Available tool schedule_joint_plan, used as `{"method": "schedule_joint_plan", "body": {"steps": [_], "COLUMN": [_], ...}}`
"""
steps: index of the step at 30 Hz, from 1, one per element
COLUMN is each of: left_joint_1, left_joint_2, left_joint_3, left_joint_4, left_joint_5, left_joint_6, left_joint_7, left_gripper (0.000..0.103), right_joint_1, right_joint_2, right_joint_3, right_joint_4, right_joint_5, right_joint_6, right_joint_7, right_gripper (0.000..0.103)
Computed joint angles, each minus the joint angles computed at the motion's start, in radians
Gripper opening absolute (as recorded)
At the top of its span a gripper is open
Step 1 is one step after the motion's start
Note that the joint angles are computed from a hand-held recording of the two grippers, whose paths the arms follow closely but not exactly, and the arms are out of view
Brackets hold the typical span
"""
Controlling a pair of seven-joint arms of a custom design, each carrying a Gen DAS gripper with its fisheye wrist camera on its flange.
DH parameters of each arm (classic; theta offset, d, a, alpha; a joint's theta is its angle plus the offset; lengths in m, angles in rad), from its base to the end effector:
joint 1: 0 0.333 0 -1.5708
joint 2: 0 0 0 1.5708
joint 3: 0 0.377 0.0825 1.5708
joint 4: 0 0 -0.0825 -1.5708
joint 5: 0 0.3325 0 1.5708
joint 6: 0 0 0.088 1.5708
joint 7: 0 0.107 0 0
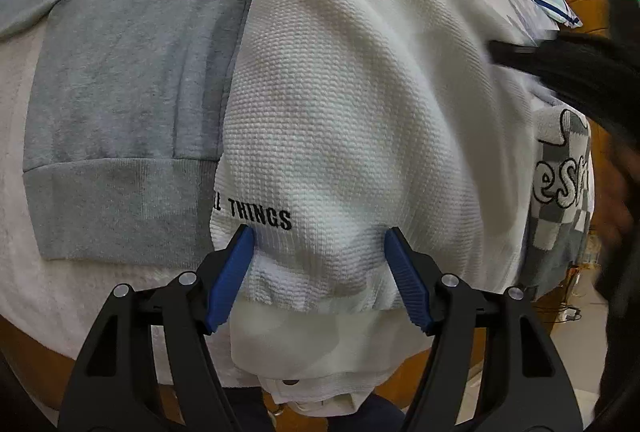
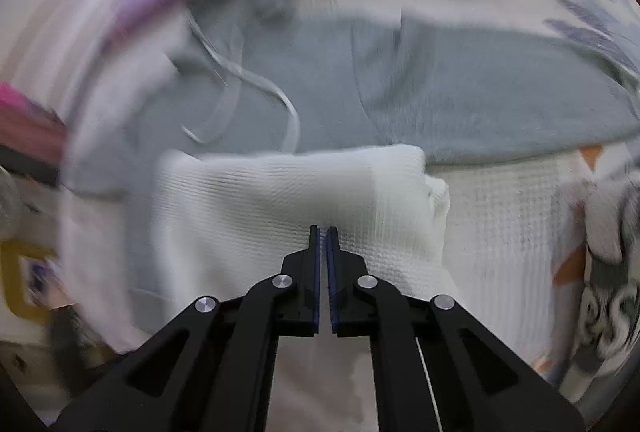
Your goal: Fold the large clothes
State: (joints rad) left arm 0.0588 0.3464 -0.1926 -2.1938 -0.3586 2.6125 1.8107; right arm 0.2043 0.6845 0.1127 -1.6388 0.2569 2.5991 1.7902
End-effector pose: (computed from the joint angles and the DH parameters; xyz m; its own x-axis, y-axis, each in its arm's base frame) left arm 0.5529 -0.0603 0.3337 -0.0650 -0.9669 0.2468 -0.9951 0.0443 -0.0882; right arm 0.6859 0.2010 0.3283 -0.1058 -0.9480 -0.3002 -0.9703 0.1645 -0.1775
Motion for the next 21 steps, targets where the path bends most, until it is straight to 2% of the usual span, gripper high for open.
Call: {"method": "schedule_joint_plan", "body": {"steps": [4, 10, 12, 14, 17, 18, 20, 21], "left_joint_1": [-0.003, 0.030, 0.043, 0.070, 0.073, 0.076, 0.082, 0.088], "left_joint_2": [0.002, -0.004, -0.007, -0.013, -0.032, -0.038, -0.043, -0.044], "left_joint_3": [-0.012, -0.031, -0.030, -0.032, -0.009, -0.001, 0.009, 0.012], "left_joint_4": [-0.027, -0.044, -0.035, -0.033, -0.046, -0.051, -0.055, -0.059], "left_joint_5": [-0.026, -0.062, -0.082, -0.132, -0.154, -0.157, -0.165, -0.173], "left_joint_6": [0.044, 0.056, 0.033, 0.011, -0.002, -0.015, -0.041, -0.055], "left_joint_7": [-0.005, 0.054, 0.068, 0.091, 0.084, 0.082, 0.084, 0.091], "left_gripper": [0.068, 0.069, 0.069, 0.069, 0.069, 0.069, 0.069, 0.069], "right_joint_1": [-0.044, -0.111, -0.102, -0.058, -0.068, -0.085, -0.083, -0.065], "right_joint_2": [0.067, 0.080, 0.030, -0.038, -0.119, -0.130, -0.130, -0.134], "right_joint_3": [0.022, 0.082, 0.076, 0.024, 0.044, 0.066, 0.066, 0.051], "right_joint_4": [0.077, 0.040, -0.004, -0.060, -0.151, -0.172, -0.195, -0.241], "right_joint_5": [0.056, 0.188, 0.193, 0.153, 0.162, 0.187, 0.201, 0.203], "right_joint_6": [-0.050, 0.007, 0.008, 0.007, -0.027, -0.057, -0.121, -0.089], "right_joint_7": [0.008, -0.024, -0.026, 0.018, -0.009, -0.040, -0.064, -0.059], "right_gripper": [0.000, 0.000, 0.000, 0.004, 0.006, 0.006, 0.003, 0.000]}}
